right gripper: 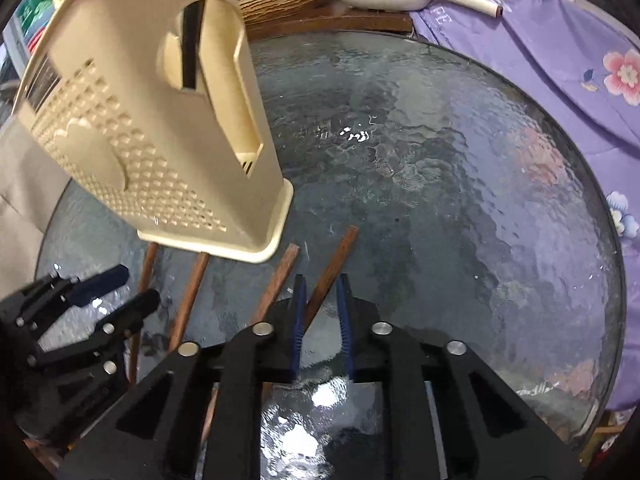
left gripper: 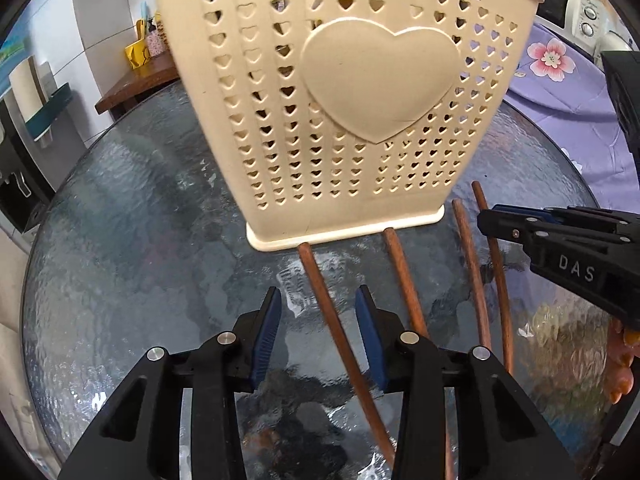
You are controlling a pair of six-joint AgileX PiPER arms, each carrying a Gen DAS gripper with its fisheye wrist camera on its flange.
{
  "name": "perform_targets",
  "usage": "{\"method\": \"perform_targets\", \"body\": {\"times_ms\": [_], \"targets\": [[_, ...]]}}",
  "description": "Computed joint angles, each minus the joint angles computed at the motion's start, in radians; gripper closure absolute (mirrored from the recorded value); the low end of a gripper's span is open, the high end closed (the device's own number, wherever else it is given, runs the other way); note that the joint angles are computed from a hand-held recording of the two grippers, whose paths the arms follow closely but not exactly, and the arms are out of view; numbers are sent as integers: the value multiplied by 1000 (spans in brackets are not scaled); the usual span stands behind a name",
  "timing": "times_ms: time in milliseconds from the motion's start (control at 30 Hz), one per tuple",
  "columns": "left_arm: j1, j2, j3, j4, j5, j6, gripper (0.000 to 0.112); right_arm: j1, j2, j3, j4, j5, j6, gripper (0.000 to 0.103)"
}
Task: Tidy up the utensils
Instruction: 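Close the left gripper on a wooden chopstick while the right gripper closes on another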
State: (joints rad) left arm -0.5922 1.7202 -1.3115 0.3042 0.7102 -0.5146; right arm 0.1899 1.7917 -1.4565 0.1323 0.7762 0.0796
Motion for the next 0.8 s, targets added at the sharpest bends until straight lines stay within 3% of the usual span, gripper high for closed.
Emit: {"method": "perform_targets", "body": {"times_ms": [100, 233, 800], "targets": [[0, 14, -17, 2, 5, -6, 83, -13, 30, -38, 17, 12, -10, 92], [-8, 19, -22, 23, 5, -19, 101, -40, 49, -54, 69, 11, -58, 95], [-18, -9, 22, 45, -15, -50, 105, 8, -45, 102, 12, -96, -84, 95]]}}
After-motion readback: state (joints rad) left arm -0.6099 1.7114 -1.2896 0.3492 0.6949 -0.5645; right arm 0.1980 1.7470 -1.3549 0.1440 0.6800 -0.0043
